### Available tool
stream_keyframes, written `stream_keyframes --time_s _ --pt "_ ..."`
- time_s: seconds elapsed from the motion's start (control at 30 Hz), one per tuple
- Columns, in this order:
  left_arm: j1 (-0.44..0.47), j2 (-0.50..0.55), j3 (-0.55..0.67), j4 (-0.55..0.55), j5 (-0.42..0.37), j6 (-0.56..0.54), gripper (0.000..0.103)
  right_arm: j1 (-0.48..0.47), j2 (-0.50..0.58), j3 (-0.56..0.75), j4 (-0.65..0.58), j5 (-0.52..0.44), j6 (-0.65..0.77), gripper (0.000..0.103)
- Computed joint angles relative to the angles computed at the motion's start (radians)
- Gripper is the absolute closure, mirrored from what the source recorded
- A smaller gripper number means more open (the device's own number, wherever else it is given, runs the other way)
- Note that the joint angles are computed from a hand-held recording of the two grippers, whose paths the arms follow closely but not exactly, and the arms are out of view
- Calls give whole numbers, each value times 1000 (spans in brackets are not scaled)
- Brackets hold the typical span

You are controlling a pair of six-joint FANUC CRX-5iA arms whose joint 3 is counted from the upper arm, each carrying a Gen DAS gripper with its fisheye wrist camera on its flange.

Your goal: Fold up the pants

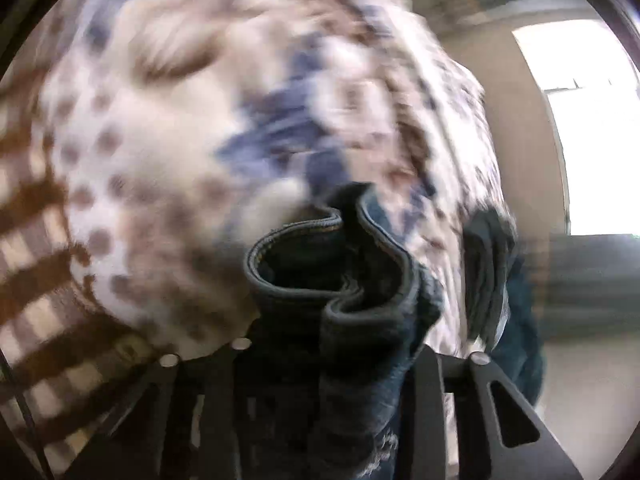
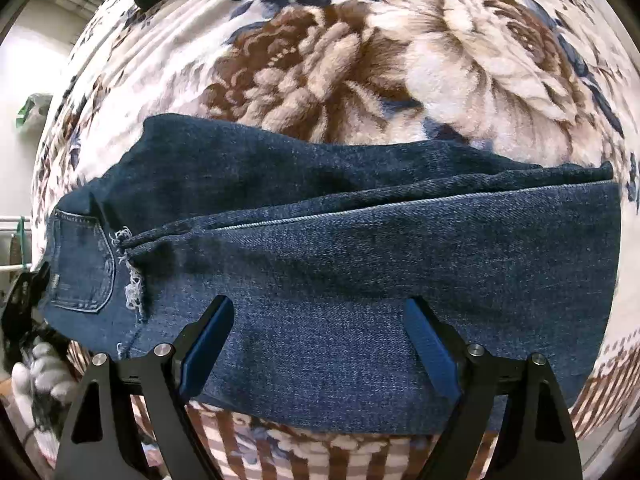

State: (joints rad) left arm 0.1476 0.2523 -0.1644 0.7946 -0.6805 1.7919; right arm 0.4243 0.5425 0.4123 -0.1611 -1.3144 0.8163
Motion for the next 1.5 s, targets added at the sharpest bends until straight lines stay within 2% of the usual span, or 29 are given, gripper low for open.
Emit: stream_keyframes --time_s 0.13,0.23,0.27,0.4,0.47,0.53,0.67,0.73,0.87,0.97,1.07,1.13,1.17,1.2,1.27,1.37,1.43,1.5 --pt "-47 -24 148 -134 -74 -63 78 -10 -36 -39 -13 23 20 14" --pt "-111 -34 251 -186 -128 -134 78 -21 -66 -69 -28 39 17 14" --pt "-138 -37 270 -172 -149 -181 78 -31 -85 -88 -36 48 6 14" --pt "-278 36 422 -214 -259 -217 79 -85 -176 -182 -78 87 -35 14" --pt "-364 99 518 -285 -334 -199 79 -117 -235 -245 -77 101 -67 14" --pt "-454 190 658 -418 -443 -156 79 -153 -291 -303 -74 101 -94 14" --pt "-558 346 831 -550 -613 -75 79 -218 -367 -382 -32 67 -96 14" --pt "-585 378 851 -594 -633 -54 79 -239 -388 -407 -11 57 -91 14" --pt "-625 369 836 -658 -644 -41 78 -292 -421 -439 -10 54 -52 14" --pt "-633 406 912 -686 -694 -36 74 -311 -427 -437 -21 59 -18 14" --pt "-636 435 968 -689 -745 -42 62 -309 -415 -408 -26 64 9 14" --pt "-629 466 1005 -635 -761 -52 19 -304 -402 -384 -37 70 23 14" --pt "-620 461 1000 -601 -756 -56 12 -305 -396 -371 -46 70 35 14" --pt "-615 453 997 -583 -752 -50 10 -308 -391 -357 -57 70 48 14" --pt "-610 429 1028 -618 -773 -41 7 -317 -384 -333 -85 71 79 14" --pt "-611 408 1102 -771 -857 -28 5 -328 -358 -289 -154 75 130 14" --pt "-583 375 1076 -839 -875 0 5 -339 -330 -256 -221 70 178 14" --pt "-544 355 1045 -859 -892 40 5 -350 -277 -211 -305 48 246 14"
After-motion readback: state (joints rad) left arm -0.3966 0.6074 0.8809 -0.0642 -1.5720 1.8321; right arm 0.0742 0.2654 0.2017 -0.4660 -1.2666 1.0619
